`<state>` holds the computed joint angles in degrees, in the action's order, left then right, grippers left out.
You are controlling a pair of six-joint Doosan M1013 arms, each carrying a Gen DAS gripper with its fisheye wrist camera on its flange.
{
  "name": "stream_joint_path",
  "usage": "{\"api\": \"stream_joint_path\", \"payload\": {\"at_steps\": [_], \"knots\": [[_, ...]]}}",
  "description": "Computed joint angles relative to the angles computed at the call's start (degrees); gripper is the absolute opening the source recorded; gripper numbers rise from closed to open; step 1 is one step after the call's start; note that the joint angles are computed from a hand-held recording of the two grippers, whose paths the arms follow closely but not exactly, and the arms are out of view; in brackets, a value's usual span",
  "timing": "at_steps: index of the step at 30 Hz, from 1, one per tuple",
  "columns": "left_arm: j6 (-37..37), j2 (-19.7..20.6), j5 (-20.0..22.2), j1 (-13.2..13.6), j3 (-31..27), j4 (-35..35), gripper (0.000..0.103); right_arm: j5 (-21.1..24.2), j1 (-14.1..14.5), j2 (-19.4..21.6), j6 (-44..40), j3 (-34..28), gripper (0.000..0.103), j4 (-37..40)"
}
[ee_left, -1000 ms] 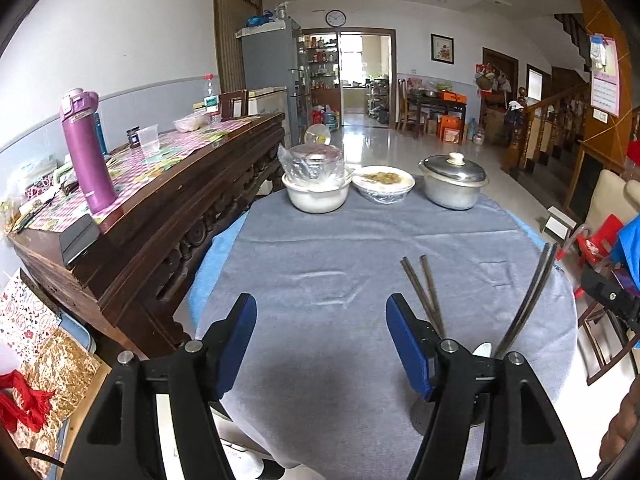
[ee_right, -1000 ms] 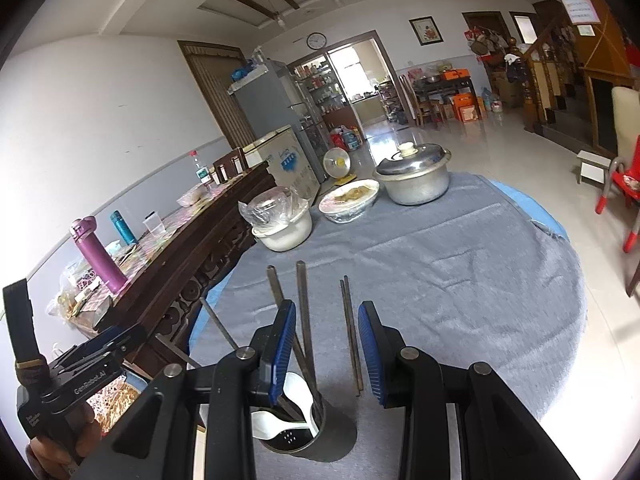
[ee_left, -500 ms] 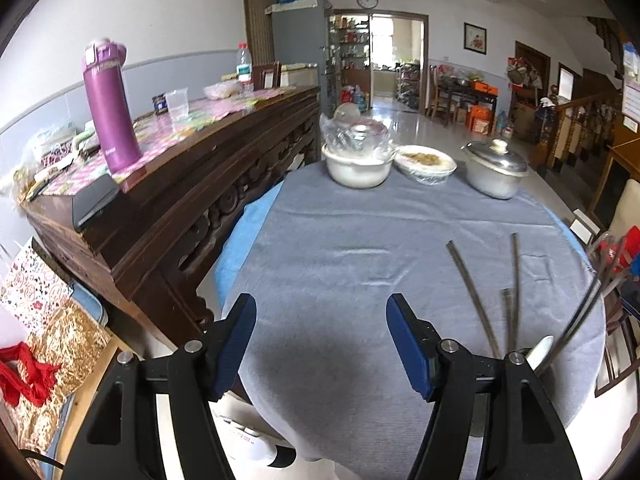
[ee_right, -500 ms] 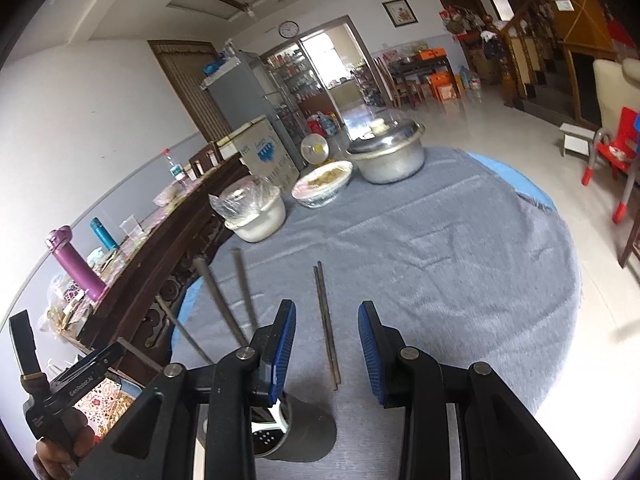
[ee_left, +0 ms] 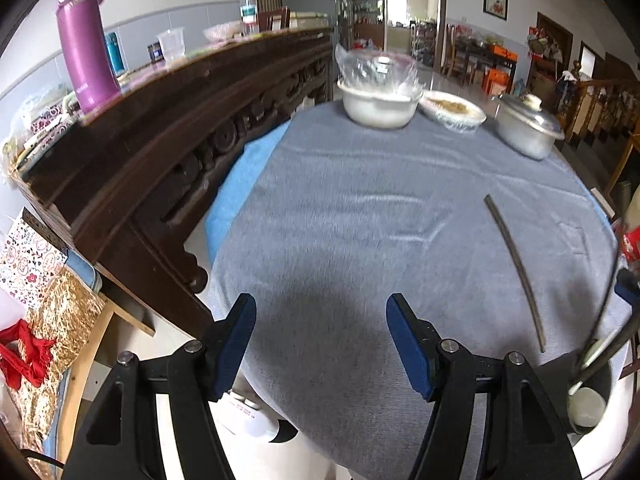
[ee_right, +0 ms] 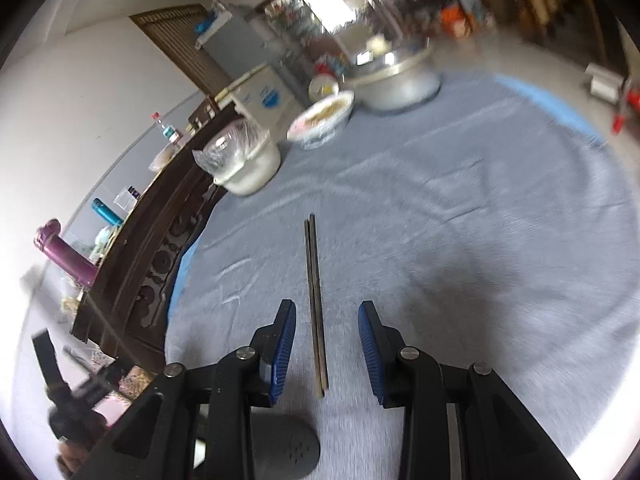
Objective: Organize utensils
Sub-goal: 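Move the right tool to the last dark chopsticks and close on them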
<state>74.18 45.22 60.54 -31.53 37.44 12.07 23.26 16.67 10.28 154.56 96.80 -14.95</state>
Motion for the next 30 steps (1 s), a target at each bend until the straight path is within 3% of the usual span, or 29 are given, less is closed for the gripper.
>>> {"api": "stream_joint_path", "payload": {"at_steps": [4,9,19,25,30], "knots": [[0.35,2.18,3.17,0.28,-3.02,-0.59,0.068,0.22,-3.23,4.2,-17.38,-3.47,0.035,15.95],[1.74,5.45,7.08,0.38,-8.32,-1.65,0.068,5.49,-4.91,10.7,-26.81,-11.01,0.035,22.85],[3.44,12.3,14.85,0.75,-20.54,-3.63,0.068,12.29,-4.12,18.4,-29.38,-21.94,0.034,17.81],[3.65,14.3,16.8,1.0,-24.23,-4.42,0.068,17.99,-3.42,21.04,-27.85,-25.84,0.024,12.4],[3.73,15.25,17.86,1.16,-26.0,-4.77,0.068,20.67,-2.69,21.96,-26.81,-27.52,0.023,8.0]]}}
